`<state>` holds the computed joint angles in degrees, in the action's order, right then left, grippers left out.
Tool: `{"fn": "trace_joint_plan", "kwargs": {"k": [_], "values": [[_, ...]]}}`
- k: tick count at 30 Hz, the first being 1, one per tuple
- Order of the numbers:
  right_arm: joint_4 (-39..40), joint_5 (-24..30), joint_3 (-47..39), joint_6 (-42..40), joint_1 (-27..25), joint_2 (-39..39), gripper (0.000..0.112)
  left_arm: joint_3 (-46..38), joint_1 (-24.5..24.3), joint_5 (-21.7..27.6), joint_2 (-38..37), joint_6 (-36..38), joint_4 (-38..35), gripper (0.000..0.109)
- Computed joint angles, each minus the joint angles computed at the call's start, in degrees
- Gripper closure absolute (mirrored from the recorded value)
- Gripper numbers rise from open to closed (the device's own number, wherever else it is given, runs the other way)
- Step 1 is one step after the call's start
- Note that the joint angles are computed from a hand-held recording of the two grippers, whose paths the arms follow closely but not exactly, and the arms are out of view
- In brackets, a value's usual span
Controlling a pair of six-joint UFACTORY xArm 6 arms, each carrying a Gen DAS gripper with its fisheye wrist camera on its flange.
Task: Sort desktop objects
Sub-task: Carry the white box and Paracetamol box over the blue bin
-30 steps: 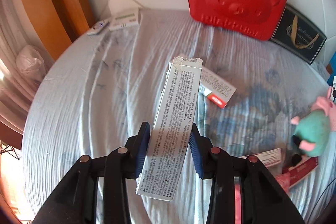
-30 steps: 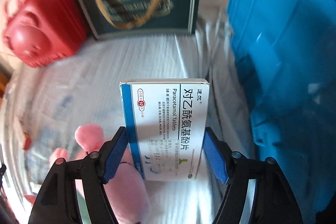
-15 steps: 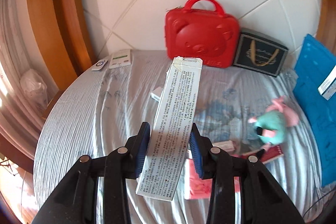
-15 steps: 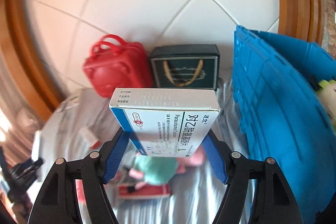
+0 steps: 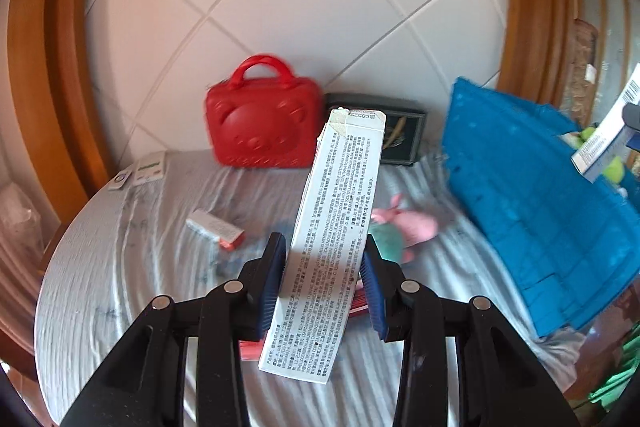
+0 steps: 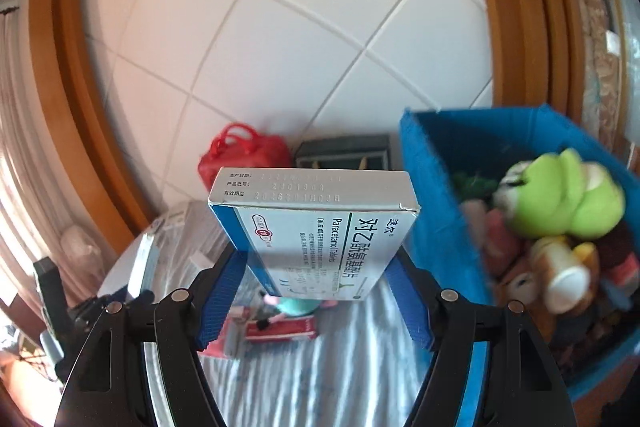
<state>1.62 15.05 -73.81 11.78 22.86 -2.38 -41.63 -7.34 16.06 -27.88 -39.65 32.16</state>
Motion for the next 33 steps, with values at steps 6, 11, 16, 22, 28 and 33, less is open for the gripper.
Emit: {"fn": "trace_joint_plan", "kwargs": {"k": [6,11,16,22,28,33], "values": [[8.18,2.28,3.70,-15.22,-9.38,-7.82,0.041,-12.90,-15.43,8.37,7.27,-23.74,20.01,0.072],[14.93,7.19,4.30,-28.80,-19.45,-10.41,0.041,-30.00,-29.60,19.28,19.35,-33.33,29.25,0.072],[22.61,12.98,2.55,-42.19,-29.04,-9.30,0.041,-50.33,-37.99,24.60,35.73,-30.24,26.07,0.072],[28.07,17.13,-1.10,-48.91,-35.00,-4.31,0.041,-73.90,-42.21,32.93,53.55,-17.89,15.07,0.072],[28.85,20.34,-1.78,-52.50,-37.13,-2.32,0.040,-87.64,-44.39,39.65,63.54,-13.48,11.74,0.072],[27.40,22.06,-2.80,-53.21,-37.26,0.19,0.041,-90.20,-44.80,41.47,65.48,-13.02,10.93,0.072]]}}
